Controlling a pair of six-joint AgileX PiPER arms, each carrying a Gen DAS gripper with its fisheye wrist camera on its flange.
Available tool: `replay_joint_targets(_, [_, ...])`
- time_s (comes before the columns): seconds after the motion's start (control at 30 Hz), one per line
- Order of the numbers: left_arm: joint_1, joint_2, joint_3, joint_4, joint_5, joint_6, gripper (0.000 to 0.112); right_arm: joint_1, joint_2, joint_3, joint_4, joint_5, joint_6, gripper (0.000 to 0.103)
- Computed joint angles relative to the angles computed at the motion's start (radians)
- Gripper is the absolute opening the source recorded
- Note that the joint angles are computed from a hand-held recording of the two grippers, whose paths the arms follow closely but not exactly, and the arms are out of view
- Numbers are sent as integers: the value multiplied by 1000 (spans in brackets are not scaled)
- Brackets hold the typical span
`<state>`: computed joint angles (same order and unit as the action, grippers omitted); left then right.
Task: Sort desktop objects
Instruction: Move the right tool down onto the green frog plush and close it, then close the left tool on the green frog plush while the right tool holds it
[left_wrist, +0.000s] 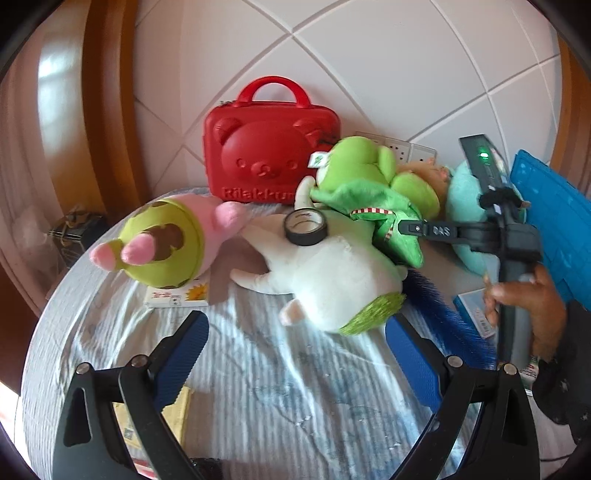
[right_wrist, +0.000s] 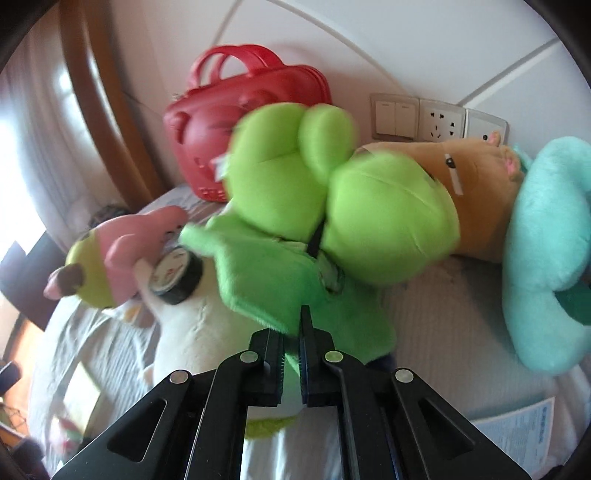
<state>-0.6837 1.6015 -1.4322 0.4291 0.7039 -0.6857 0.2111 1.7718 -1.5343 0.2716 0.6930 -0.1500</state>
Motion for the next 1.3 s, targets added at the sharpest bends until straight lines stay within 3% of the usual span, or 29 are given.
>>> replay_joint_targets(0.17, [-4, 53, -58, -96, -50, 73, 98, -35, -180, 231, 95, -29, -103, 6])
replay_joint_targets(0.3, [-37, 130, -148, -176, -49, 145, 98, -132, -342, 427, 249, 13, -257, 1])
replay_joint_targets(0.43, [-81, 218, -278, -243, -29, 222, 98, -239, -517, 605, 308, 66, -402, 1])
replay_joint_targets(0.57, [-129, 276, -366, -168, 28, 199, 98, -344, -599, 671, 303, 116, -478, 1])
replay_joint_targets(0.63, [-135, 289, -381, -160, 43, 189, 98, -413, -597, 670, 359, 140, -541, 5])
replay_joint_targets(0.7, [-138, 263, -332, -132, 19, 162, 98, -465, -547, 633, 380, 168, -537, 28])
replay_joint_targets(0.73, [-137, 250, -306, -119, 10, 150, 98, -488, -520, 612, 405, 187, -531, 48])
replay_joint_targets(0.77, [-135, 235, -277, -95, 6, 125, 98, -508, -498, 596, 452, 210, -554, 58])
replay_joint_targets(0.9, [-103, 212, -231, -82, 9, 101, 98, -445, -430, 516, 540, 208, -598, 59])
replay_joint_targets(1.03, [-85, 192, -200, -67, -14, 106, 98, -317, -333, 398, 396, 66, -359, 59])
replay_joint_targets(1.2, [-66, 212, -229, -117, -30, 197, 98, -397, -360, 432, 381, -13, -365, 59])
replay_joint_targets(1.3, [-66, 252, -294, -226, -36, 296, 98, -492, -349, 408, 440, 27, -410, 60])
